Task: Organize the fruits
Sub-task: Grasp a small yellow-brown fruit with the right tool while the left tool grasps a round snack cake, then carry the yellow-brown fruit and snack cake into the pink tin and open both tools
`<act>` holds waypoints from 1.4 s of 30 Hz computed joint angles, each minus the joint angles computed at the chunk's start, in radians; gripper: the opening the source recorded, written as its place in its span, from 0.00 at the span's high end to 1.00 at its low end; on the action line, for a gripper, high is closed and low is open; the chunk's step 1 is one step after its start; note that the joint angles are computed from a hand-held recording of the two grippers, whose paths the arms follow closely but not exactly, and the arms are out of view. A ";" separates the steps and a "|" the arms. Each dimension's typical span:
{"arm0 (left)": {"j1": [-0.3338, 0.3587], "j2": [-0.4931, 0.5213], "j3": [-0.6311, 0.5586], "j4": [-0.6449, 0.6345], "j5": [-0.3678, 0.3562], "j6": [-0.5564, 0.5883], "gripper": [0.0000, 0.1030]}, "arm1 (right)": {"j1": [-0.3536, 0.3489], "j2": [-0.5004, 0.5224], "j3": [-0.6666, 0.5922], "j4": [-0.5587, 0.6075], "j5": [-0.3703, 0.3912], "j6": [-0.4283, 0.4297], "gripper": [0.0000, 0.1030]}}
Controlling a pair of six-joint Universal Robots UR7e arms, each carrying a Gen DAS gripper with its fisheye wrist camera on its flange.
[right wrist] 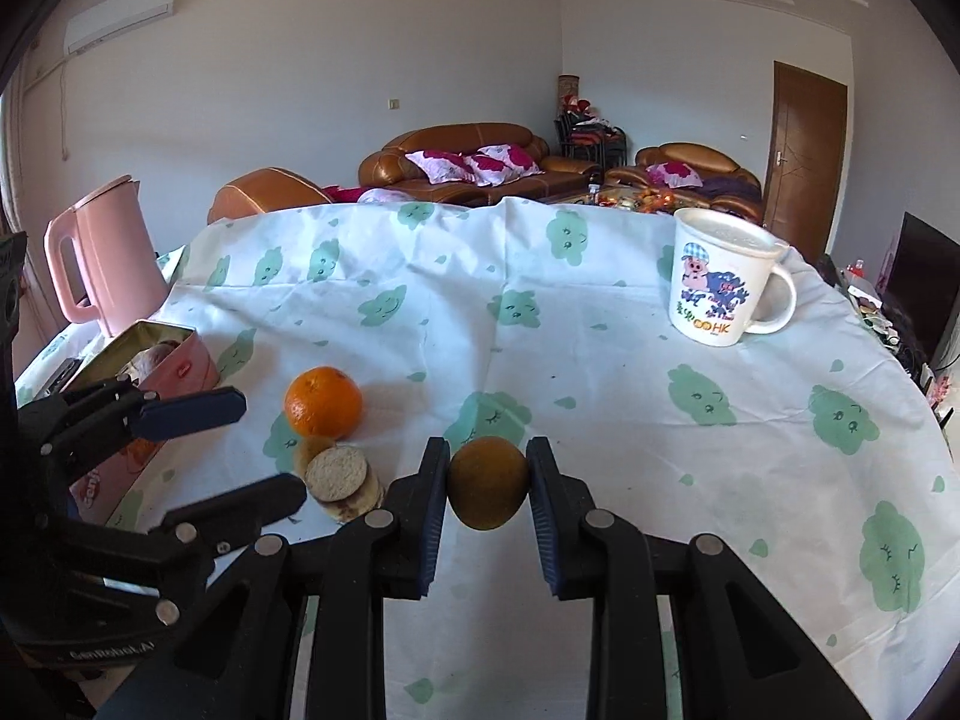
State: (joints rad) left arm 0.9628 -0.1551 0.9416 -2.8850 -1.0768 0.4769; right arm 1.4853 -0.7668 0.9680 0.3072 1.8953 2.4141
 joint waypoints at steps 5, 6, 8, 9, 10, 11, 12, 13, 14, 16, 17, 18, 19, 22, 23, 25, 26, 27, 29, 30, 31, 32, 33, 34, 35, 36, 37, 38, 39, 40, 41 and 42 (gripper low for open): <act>-0.001 0.055 -0.110 0.139 0.043 -0.012 0.60 | -0.006 0.008 -0.004 -0.017 0.000 0.012 0.73; -0.002 0.062 -0.119 0.141 0.050 -0.008 0.60 | -0.008 0.003 0.003 -0.023 -0.010 0.013 0.73; -0.007 0.072 -0.130 0.136 0.065 0.005 0.60 | -0.006 0.010 -0.009 -0.012 -0.007 0.007 0.73; -0.011 0.078 -0.134 0.131 0.078 0.016 0.60 | -0.007 0.011 -0.011 -0.008 -0.009 0.004 0.73; -0.014 0.086 -0.141 0.129 0.087 0.030 0.61 | -0.007 0.011 -0.008 -0.010 -0.006 0.003 0.73; -0.017 0.088 -0.140 0.128 0.089 0.045 0.62 | -0.006 0.011 -0.007 -0.011 -0.005 0.001 0.73; -0.019 0.089 -0.140 0.133 0.093 0.054 0.65 | -0.006 0.010 -0.004 -0.014 -0.006 -0.003 0.73; -0.020 0.091 -0.141 0.131 0.096 0.060 0.65 | -0.004 0.008 0.002 -0.020 -0.005 -0.008 0.73; -0.018 0.090 -0.144 0.136 0.091 0.056 0.65 | -0.003 0.008 0.004 -0.025 -0.001 -0.012 0.73; -0.009 0.082 -0.147 0.157 0.061 0.029 0.66 | -0.002 0.003 0.015 -0.037 0.000 -0.020 0.73; -0.004 0.077 -0.146 0.163 0.044 0.016 0.66 | -0.003 -0.002 0.023 -0.044 -0.005 -0.022 0.73; 0.000 0.070 -0.141 0.164 0.025 0.006 0.66 | -0.004 -0.008 0.033 -0.050 -0.013 -0.020 0.73; 0.002 0.065 -0.133 0.151 0.013 0.001 0.66 | -0.007 -0.012 0.036 -0.052 -0.022 -0.015 0.73; 0.005 0.044 -0.092 0.086 -0.019 0.008 0.66 | -0.019 -0.030 0.054 -0.051 -0.065 0.008 0.73; 0.005 0.039 -0.080 0.064 -0.023 0.011 0.66 | -0.022 -0.033 0.056 -0.048 -0.077 0.015 0.73; 0.006 0.033 -0.063 0.023 -0.028 0.011 0.66 | -0.027 -0.041 0.065 -0.049 -0.101 0.018 0.73; 0.007 0.028 -0.054 0.006 -0.032 0.008 0.66 | -0.027 -0.046 0.073 -0.055 -0.109 0.017 0.73; 0.009 0.023 -0.045 -0.012 -0.039 0.004 0.66 | -0.028 -0.050 0.080 -0.059 -0.118 0.014 0.73; 0.011 0.017 -0.031 -0.045 -0.051 0.001 0.66 | -0.030 -0.058 0.095 -0.069 -0.133 0.005 0.73; 0.013 0.013 -0.024 -0.062 -0.056 0.002 0.66 | -0.029 -0.062 0.102 -0.076 -0.138 0.000 0.73; 0.013 0.010 -0.016 -0.079 -0.059 0.004 0.66 | -0.029 -0.063 0.105 -0.079 -0.143 -0.004 0.73; 0.013 0.008 -0.009 -0.096 -0.062 0.006 0.66 | -0.030 -0.066 0.111 -0.084 -0.150 -0.008 0.73; 0.013 0.005 0.000 -0.116 -0.065 0.009 0.66 | -0.031 -0.069 0.116 -0.088 -0.157 -0.011 0.73; 0.013 0.003 0.008 -0.135 -0.066 0.012 0.66 | -0.032 -0.073 0.122 -0.092 -0.164 -0.013 0.73; 0.013 0.000 0.016 -0.152 -0.070 0.015 0.66 | -0.033 -0.076 0.127 -0.095 -0.172 -0.016 0.73; 0.013 -0.003 0.023 -0.168 -0.074 0.019 0.66 | -0.034 -0.078 0.130 -0.097 -0.179 -0.018 0.73; 0.013 -0.004 0.029 -0.184 -0.077 0.022 0.66 | -0.035 -0.082 0.137 -0.103 -0.184 -0.021 0.73; 0.013 -0.006 0.035 -0.198 -0.079 0.026 0.66 | -0.035 -0.085 0.143 -0.108 -0.190 -0.024 0.73; 0.012 -0.008 0.041 -0.211 -0.081 0.029 0.66 | -0.036 -0.088 0.148 -0.112 -0.196 -0.027 0.73; 0.012 -0.008 0.045 -0.225 -0.081 0.031 0.66 | -0.037 -0.092 0.154 -0.117 -0.202 -0.030 0.73; 0.012 -0.010 0.050 -0.237 -0.083 0.032 0.66 | -0.038 -0.096 0.161 -0.123 -0.208 -0.033 0.73; 0.013 -0.011 0.054 -0.247 -0.086 0.033 0.66 | -0.039 -0.100 0.168 -0.130 -0.214 -0.035 0.73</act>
